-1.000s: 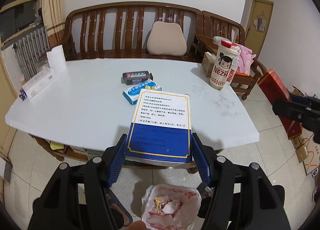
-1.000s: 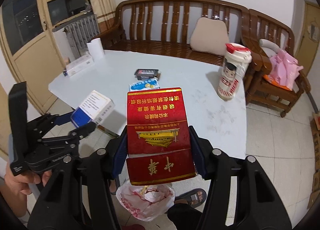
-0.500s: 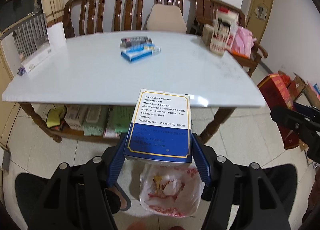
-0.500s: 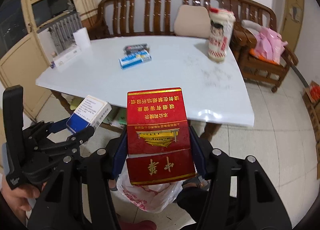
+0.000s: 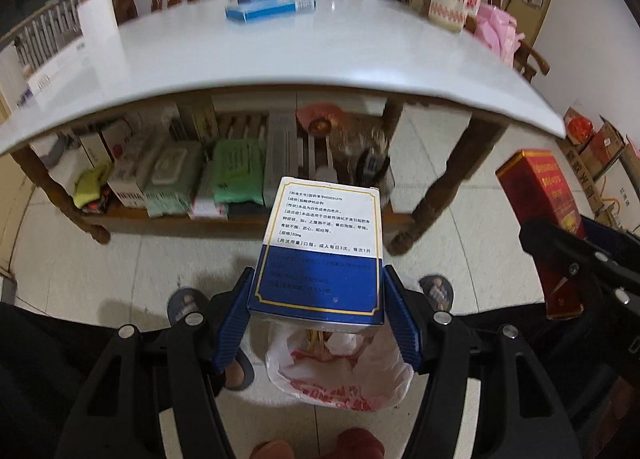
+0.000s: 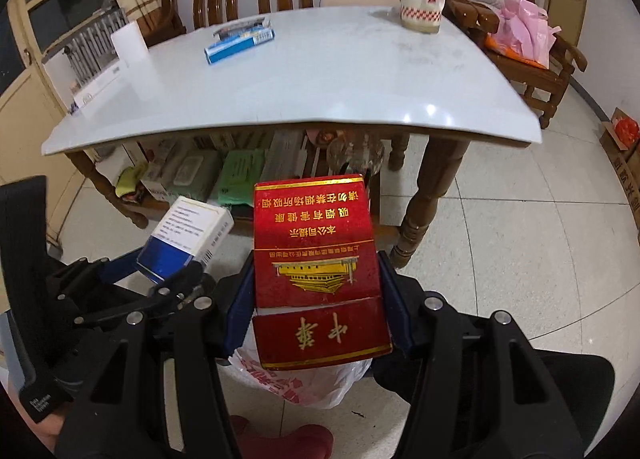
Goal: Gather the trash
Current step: 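Lift the medicine box and cigarette pack and carry both down over the bag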
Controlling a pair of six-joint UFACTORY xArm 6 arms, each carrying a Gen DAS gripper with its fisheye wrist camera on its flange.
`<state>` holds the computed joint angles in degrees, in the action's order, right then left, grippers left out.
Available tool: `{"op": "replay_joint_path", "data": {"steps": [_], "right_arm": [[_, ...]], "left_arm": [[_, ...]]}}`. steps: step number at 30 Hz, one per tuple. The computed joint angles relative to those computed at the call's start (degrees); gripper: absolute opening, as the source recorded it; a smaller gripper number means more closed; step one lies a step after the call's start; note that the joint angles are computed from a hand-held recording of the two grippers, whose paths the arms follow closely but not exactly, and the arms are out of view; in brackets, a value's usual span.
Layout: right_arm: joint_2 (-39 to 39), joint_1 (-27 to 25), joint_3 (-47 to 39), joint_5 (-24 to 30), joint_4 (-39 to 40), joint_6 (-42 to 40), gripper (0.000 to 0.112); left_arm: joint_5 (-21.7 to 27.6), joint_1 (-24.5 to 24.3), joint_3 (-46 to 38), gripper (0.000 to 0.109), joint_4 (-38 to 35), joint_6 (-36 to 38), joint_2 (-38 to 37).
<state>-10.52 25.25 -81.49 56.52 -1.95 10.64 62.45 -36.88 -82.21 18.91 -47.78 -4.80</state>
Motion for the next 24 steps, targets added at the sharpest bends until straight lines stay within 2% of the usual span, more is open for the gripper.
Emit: {"op": "replay_joint_path", "data": {"steps": [9,17,24], "right_arm": [[2.42,0.29,4.99,-1.44,0.36,0.76,0.055],[6.07,-1.65,10.07,-1.89,7.39,0.47,0.055],[10.40,-1.48,10.20,-1.33,7.85,1.79,0.055]], "left_arm": [[-1.58,0.89,4.76,0.061,-7.03,2.26,3.89],[-2.94,2.02,9.66,0.061,-14.04,4.04,7.05],[-3.92,1.17,10.71,0.061,-15.74,5.27,9.75]]}}
